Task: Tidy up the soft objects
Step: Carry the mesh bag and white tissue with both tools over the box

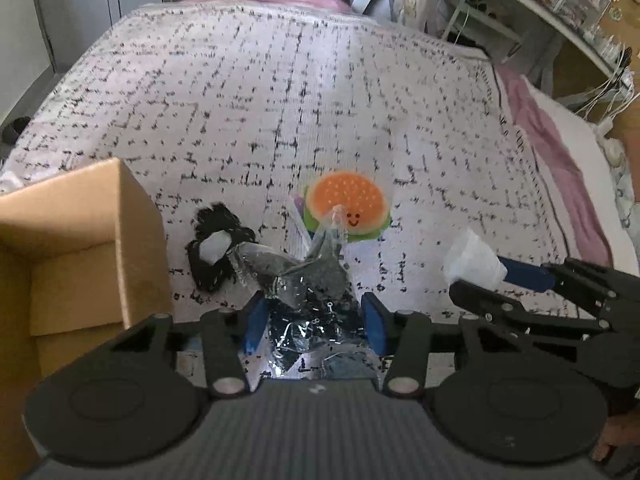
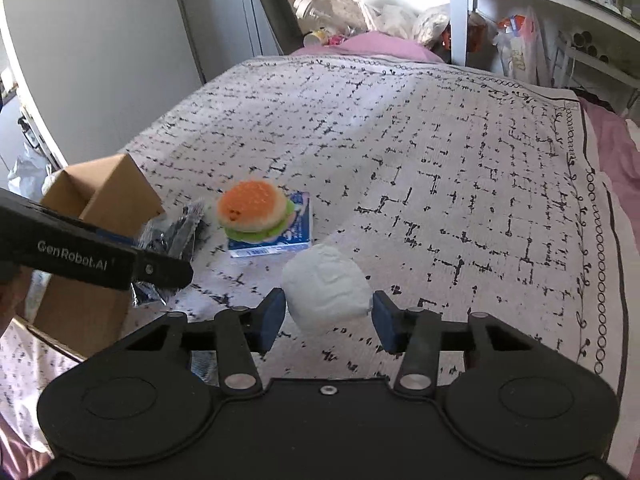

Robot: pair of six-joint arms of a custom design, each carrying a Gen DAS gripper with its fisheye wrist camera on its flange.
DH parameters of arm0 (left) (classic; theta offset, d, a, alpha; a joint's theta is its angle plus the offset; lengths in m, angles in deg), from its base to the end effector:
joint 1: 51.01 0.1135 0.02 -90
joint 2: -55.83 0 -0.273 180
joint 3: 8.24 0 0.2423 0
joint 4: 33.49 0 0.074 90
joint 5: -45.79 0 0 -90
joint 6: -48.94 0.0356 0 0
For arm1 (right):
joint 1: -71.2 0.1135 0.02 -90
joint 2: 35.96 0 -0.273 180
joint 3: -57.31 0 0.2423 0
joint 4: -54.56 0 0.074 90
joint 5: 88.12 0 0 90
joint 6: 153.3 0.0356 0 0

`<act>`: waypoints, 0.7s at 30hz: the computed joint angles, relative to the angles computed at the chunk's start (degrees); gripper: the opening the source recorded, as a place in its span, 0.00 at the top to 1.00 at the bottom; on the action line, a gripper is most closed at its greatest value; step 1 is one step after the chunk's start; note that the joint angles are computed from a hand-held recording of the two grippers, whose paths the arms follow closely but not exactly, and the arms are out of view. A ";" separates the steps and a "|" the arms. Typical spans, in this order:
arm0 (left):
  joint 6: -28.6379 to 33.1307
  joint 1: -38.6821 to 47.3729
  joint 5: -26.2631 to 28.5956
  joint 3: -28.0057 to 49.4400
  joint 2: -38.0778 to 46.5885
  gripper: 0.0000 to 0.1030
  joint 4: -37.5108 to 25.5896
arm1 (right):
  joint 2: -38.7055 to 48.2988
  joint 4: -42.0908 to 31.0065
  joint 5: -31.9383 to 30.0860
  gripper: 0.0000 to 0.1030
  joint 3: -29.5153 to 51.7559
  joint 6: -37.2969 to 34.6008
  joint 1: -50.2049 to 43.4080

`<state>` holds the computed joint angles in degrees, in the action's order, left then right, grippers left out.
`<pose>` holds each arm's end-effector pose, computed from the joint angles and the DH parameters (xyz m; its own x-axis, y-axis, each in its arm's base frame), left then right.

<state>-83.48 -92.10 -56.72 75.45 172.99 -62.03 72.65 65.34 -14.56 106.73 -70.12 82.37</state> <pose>0.3049 -0.2556 0.1267 -0.8724 -0.1130 -0.4755 -0.0318 0.9840 -0.1754 0.2953 0.0686 0.0832 -0.6846 -0.2513 -0.6842 -0.4546 0.8809 0.1313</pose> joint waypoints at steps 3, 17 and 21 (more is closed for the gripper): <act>0.04 -0.83 -1.52 -1.53 -2.72 0.52 0.17 | -3.58 -0.98 -0.19 0.55 -1.51 0.93 -0.02; -0.02 -3.64 -7.26 -9.62 -16.24 0.52 0.37 | -18.42 -4.87 1.23 0.55 -6.96 4.43 3.79; -0.63 -4.22 -8.49 -12.11 -19.73 0.52 -0.21 | -21.10 -5.33 2.84 0.55 -7.87 5.89 6.36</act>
